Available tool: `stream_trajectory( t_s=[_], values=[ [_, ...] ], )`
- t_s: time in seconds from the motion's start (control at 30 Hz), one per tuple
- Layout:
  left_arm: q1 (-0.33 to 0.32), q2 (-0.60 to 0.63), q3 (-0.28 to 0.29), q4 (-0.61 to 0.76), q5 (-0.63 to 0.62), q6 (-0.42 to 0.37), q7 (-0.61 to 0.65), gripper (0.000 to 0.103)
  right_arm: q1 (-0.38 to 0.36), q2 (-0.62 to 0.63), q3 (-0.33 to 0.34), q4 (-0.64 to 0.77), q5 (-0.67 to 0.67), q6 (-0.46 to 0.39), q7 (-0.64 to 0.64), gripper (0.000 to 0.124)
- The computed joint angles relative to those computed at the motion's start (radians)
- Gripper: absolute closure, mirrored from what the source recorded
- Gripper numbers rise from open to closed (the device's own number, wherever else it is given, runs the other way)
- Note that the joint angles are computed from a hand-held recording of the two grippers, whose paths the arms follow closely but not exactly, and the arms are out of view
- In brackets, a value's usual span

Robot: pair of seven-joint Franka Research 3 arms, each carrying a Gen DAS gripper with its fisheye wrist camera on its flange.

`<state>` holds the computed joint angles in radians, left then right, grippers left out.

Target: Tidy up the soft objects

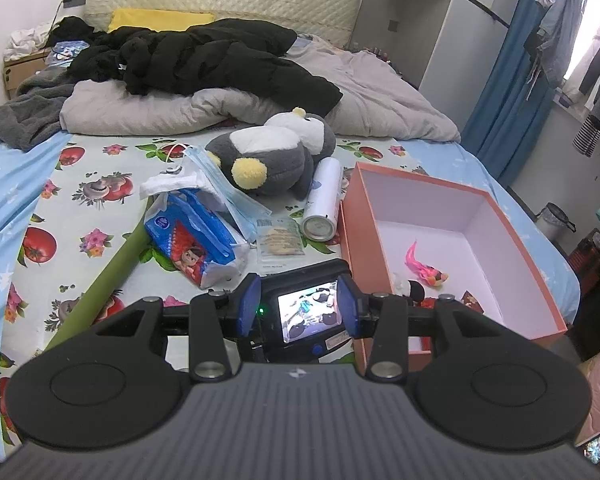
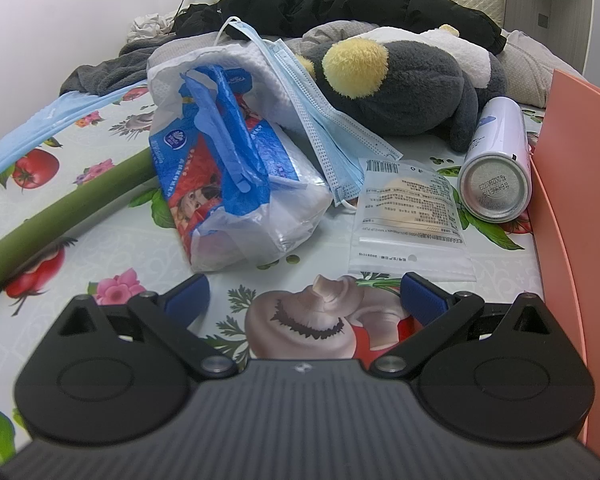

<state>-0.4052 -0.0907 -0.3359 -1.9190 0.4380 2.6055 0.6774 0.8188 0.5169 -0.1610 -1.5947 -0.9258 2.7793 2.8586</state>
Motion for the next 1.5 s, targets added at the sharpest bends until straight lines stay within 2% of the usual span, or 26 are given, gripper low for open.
stream_trajectory(
  t_s=[1.2,1.5],
  values=[
    [0.004,-0.009,0.001,-0.018,-0.01,0.002,0.008,0.055,0.002,0.0,-0.002,-0.001,0.0,0.001,0.001,0.021],
    [0.02,-0.065,0.014,-0.103,-0.025,0.007,-0.011,0.055,0.001,0.0,-0.002,-0.001,0.0,0.001,0.0,0.021]
  ],
)
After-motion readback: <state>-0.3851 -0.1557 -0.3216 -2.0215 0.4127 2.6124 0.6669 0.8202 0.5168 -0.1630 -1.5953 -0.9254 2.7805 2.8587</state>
